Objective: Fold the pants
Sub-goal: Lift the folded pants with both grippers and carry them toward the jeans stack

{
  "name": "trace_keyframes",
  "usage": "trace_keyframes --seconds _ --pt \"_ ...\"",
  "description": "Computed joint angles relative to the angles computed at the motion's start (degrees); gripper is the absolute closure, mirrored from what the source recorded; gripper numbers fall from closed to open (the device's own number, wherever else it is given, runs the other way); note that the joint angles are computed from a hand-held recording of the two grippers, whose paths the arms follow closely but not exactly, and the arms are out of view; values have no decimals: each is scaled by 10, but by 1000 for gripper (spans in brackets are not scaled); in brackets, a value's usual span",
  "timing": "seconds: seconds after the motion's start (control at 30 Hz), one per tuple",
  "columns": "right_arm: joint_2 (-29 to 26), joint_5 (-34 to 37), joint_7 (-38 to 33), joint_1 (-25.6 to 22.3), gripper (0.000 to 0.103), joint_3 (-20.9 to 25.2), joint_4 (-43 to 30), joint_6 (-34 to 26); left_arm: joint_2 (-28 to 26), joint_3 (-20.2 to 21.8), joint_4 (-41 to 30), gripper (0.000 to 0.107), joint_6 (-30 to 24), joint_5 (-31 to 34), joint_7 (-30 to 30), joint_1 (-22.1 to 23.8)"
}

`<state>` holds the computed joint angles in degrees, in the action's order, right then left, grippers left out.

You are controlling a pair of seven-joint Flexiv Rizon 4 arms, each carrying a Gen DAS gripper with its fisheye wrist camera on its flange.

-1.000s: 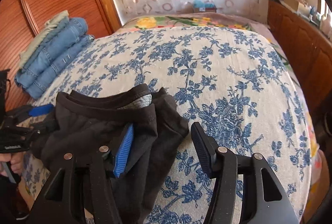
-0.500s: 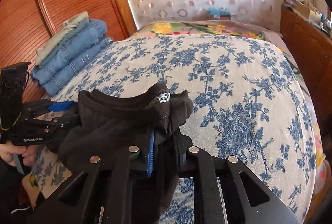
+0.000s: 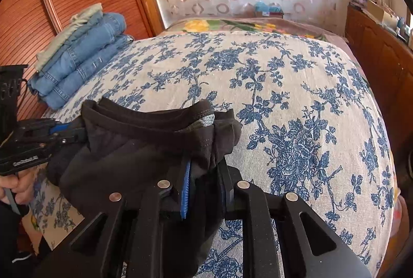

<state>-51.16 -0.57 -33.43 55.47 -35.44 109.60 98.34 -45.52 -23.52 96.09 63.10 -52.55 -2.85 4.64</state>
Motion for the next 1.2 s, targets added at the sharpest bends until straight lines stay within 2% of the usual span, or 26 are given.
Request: trace_keyframes --seconds 0.13,0.23,0.47,0.67,0.97,1.2 --pt "1 2 -1 -5 88 5 0 6 31 -29 35 97 -10 -54 54 25" --pt "-3 13 -3 7 90 -7 6 20 57 -32 56 98 -18 -102 99 28" --pt "-24 82 -24 114 91 -115 28 55 113 -26 84 98 -41 -231 189 30" --pt "-25 104 -53 157 91 -170 19 54 140 5 86 98 -59 -300 232 13" --pt "-35 99 -70 182 91 -213 -8 35 149 63 72 98 -87 -359 261 -21" --pt "-38 81 -77 156 91 -197 -39 34 135 107 54 98 -89 -389 268 -51"
